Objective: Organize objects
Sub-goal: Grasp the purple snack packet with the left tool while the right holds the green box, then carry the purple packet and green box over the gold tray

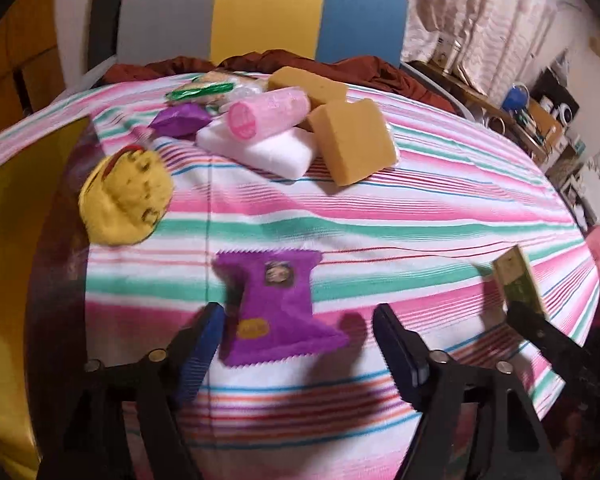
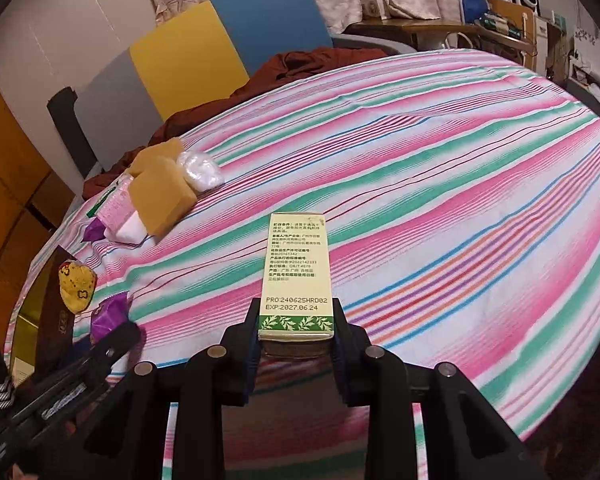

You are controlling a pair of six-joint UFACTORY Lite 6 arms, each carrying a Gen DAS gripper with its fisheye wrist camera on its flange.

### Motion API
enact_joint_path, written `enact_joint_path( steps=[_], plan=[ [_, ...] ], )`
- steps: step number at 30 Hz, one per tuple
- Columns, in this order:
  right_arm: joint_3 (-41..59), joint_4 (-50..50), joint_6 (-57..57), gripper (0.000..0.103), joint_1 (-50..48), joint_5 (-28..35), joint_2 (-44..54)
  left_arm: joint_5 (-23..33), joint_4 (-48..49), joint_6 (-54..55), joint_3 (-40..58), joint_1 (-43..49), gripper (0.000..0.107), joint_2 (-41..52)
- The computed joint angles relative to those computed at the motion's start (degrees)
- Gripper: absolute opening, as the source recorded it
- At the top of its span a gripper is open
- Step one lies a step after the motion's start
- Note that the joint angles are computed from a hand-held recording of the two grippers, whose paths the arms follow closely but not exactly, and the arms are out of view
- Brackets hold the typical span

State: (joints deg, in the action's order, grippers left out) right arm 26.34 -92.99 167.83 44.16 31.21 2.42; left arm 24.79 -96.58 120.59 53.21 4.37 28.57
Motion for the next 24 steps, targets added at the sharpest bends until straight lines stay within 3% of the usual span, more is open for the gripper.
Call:
enact_joint_path(
  steps=[1, 6, 9, 24],
  plan=[
    [-0.21, 3.05, -2.61, 0.03, 0.8, 0.77, -0.91, 0.28, 0.52, 0.13, 0.21, -0.15, 0.052, 0.28],
    [-2.11, 12.85, -9.11, 0.03, 4.35, 4.68, -6.35, 1.27, -3.53, 5.94, -0.94, -0.11, 0.051, -0.06],
    [-1.84, 17.27, -12.93, 0.029, 6.24, 6.91, -7.72, 3.07, 1.28, 0.69, -0.24, 1.04, 0.05, -0.22],
    [1.22, 20.05, -14.34, 0.03, 10.02, 9.77, -6.42, 12.55, 12.15, -7.72, -5.53, 7.07, 0.05, -9.69]
  ],
)
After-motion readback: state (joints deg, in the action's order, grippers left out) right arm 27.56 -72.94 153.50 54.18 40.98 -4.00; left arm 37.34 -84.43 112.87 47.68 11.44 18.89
